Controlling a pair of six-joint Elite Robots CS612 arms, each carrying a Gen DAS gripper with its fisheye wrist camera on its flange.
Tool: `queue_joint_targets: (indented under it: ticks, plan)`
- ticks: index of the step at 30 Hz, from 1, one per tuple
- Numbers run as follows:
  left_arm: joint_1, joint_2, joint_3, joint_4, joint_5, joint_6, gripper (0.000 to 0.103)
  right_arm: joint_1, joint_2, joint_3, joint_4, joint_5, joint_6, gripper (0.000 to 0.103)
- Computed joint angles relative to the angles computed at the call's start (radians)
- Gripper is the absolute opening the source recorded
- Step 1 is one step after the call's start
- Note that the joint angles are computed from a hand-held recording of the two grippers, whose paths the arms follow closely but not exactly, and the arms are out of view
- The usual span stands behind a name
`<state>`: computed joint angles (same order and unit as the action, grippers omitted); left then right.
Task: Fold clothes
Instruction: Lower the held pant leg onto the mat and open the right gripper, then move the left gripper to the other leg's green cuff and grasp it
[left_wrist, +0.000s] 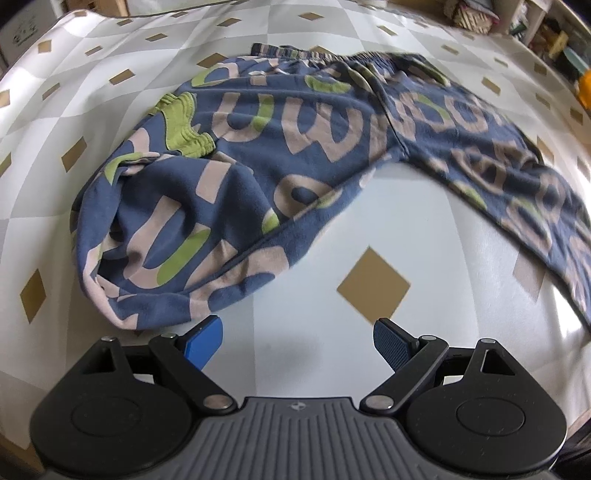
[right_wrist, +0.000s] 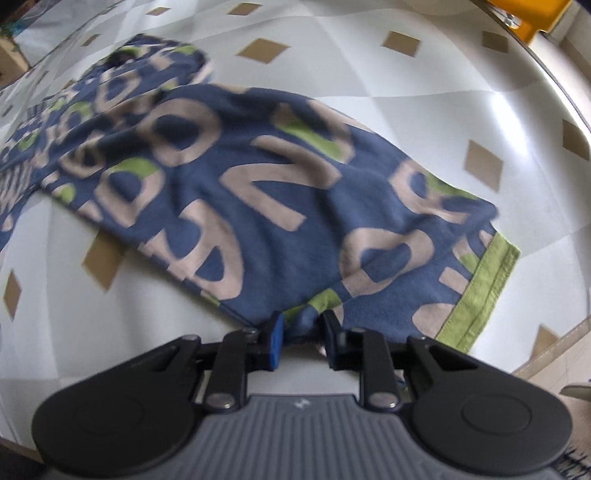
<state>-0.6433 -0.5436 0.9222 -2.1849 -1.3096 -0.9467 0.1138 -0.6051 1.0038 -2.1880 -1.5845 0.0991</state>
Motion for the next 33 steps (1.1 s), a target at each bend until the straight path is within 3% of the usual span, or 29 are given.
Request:
queue_joint_targets:
  ticks: [11, 16, 21, 25, 28, 33]
  plan:
    - [-0.014, -0.044, 0.078, 0.003, 0.017, -0.001, 0.089, 0.027, -0.039, 0.075, -0.063, 0.002, -0.015, 0.023]
    - [-0.023, -0.066, 0.118, -0.007, 0.025, -0.014, 0.089, 0.041, -0.048, 0.097, -0.095, -0.038, 0.032, 0.047]
    - [-0.033, -0.081, 0.146, -0.038, 0.048, -0.019, 0.089, 0.06, -0.078, 0.158, -0.224, -0.064, 0.011, 0.055]
    - [-0.04, -0.088, 0.156, -0.056, 0.091, -0.022, 0.089, 0.056, -0.078, 0.157, -0.204, 0.022, 0.096, 0.06]
    - [-0.036, -0.096, 0.168, -0.057, 0.106, -0.072, 0.089, 0.059, -0.073, 0.141, -0.177, 0.072, 0.112, 0.06]
    - [-0.021, -0.129, 0.234, -0.092, 0.117, -0.277, 0.089, 0.084, -0.06, 0.099, -0.176, 0.103, 0.025, 0.06]
